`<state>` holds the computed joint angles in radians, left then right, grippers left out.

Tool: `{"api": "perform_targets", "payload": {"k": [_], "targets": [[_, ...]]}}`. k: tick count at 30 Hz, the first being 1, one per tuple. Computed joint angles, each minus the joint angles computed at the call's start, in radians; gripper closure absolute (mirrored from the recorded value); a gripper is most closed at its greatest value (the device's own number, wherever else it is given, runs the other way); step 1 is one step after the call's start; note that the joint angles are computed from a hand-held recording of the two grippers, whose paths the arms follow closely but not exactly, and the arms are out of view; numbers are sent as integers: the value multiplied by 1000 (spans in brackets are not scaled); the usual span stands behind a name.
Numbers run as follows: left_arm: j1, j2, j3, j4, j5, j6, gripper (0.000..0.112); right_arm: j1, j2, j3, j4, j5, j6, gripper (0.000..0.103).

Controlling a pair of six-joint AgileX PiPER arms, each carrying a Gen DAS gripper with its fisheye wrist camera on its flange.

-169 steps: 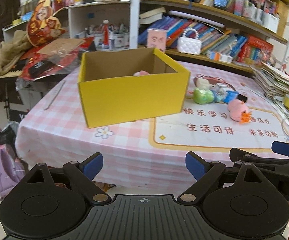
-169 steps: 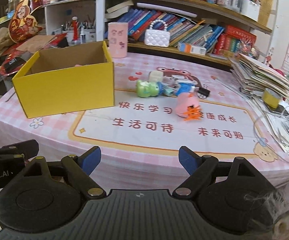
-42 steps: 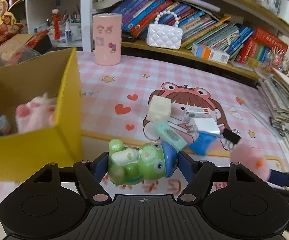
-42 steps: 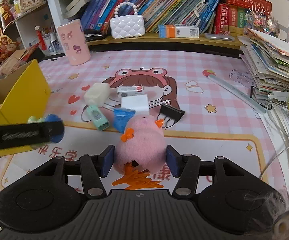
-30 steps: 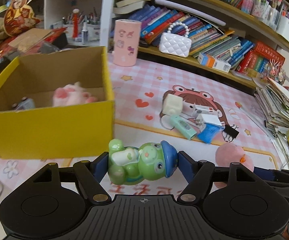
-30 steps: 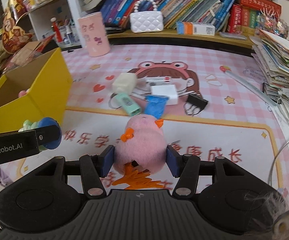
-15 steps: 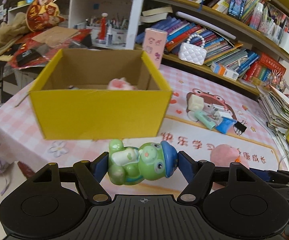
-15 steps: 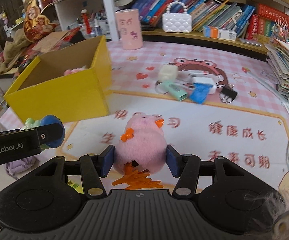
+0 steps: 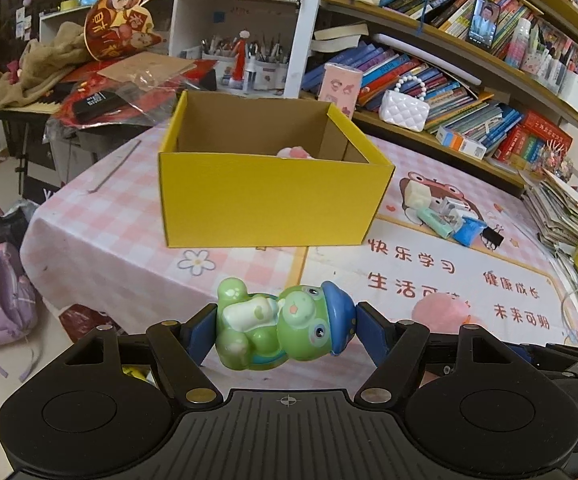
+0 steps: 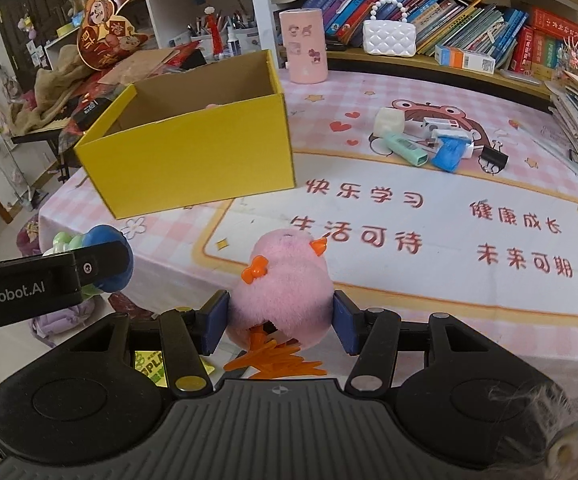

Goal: Organize objects

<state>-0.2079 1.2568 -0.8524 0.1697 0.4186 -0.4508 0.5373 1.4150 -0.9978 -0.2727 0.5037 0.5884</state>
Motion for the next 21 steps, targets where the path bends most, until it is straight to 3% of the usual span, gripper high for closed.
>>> {"api": "perform_targets", "payload": {"k": [11,21], "targets": [[113,-106,72,-179,-14,236,39,134,-14,9,-190,19,244,51],[199,-152,91,-333,-24,424,39,206,1,-29,-290,49,348,51]]}}
